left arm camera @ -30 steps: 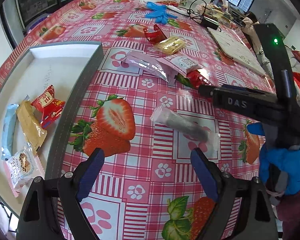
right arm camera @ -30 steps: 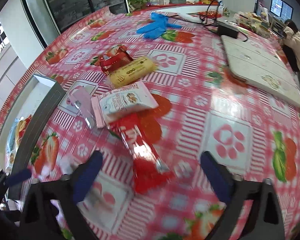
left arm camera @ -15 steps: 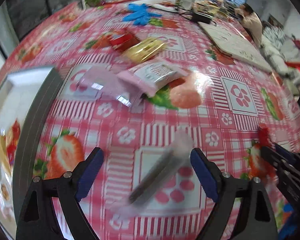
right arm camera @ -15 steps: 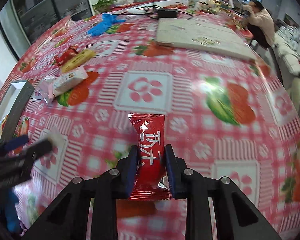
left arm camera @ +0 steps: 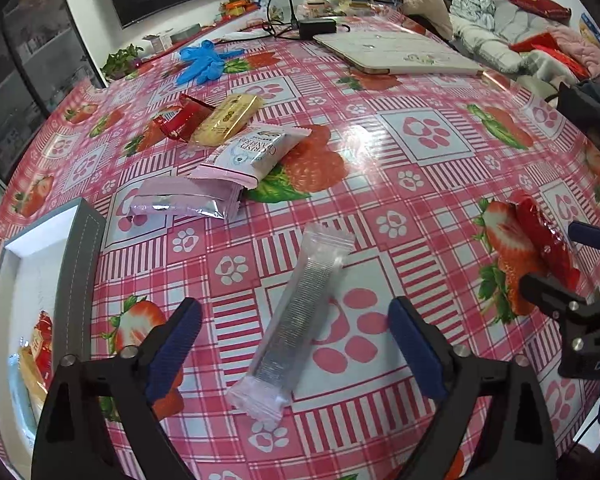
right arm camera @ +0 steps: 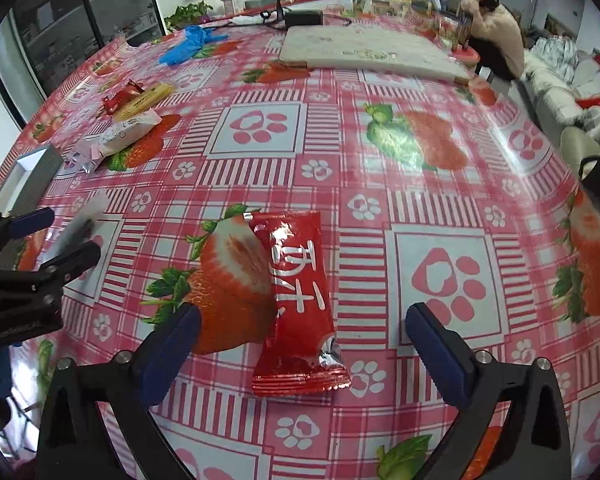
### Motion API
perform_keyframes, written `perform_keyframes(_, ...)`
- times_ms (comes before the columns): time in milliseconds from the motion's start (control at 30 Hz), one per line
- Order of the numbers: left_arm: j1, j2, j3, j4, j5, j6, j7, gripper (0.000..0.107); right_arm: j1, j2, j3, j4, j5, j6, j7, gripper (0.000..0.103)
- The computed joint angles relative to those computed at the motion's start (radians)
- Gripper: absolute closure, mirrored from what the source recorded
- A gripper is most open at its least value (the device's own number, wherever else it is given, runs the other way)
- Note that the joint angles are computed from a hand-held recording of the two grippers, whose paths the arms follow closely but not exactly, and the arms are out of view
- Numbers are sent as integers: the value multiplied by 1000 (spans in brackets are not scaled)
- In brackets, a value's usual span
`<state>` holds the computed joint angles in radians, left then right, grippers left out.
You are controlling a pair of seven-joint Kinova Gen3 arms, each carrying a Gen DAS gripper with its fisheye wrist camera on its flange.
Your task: Organize snacks
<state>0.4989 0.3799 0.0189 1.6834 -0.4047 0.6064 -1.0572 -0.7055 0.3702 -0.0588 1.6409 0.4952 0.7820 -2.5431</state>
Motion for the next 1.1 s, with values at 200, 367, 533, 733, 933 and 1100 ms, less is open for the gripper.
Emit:
perform_keyframes(200, -4, -11, -27, 72, 39, -151, 51, 5, -47, -1, 27, 41, 99, -41, -95, 0)
perform_keyframes(367, 3, 11, -40, 39, 34, -142, 65, 5, -18, 17, 7, 5, 82, -24, -60, 0)
perform_keyframes(533, 12, 81, -85, -77, 29, -79, 128, 5, 5, 97, 27, -138, 19, 53, -5, 0)
perform_keyframes(733, -17, 112, -78, -120, 37, -83, 118, 5, -10, 159, 87, -191, 67, -27, -19, 0)
perform_keyframes(933, -16, 113, -81, -118, 40, -86, 115, 5, -21, 169, 106, -207, 60, -22, -25, 0)
perform_keyframes(1100, -15, 113, -83, -119, 41, -87, 115, 5, -21, 170, 108, -208, 58, -23, -23, 0)
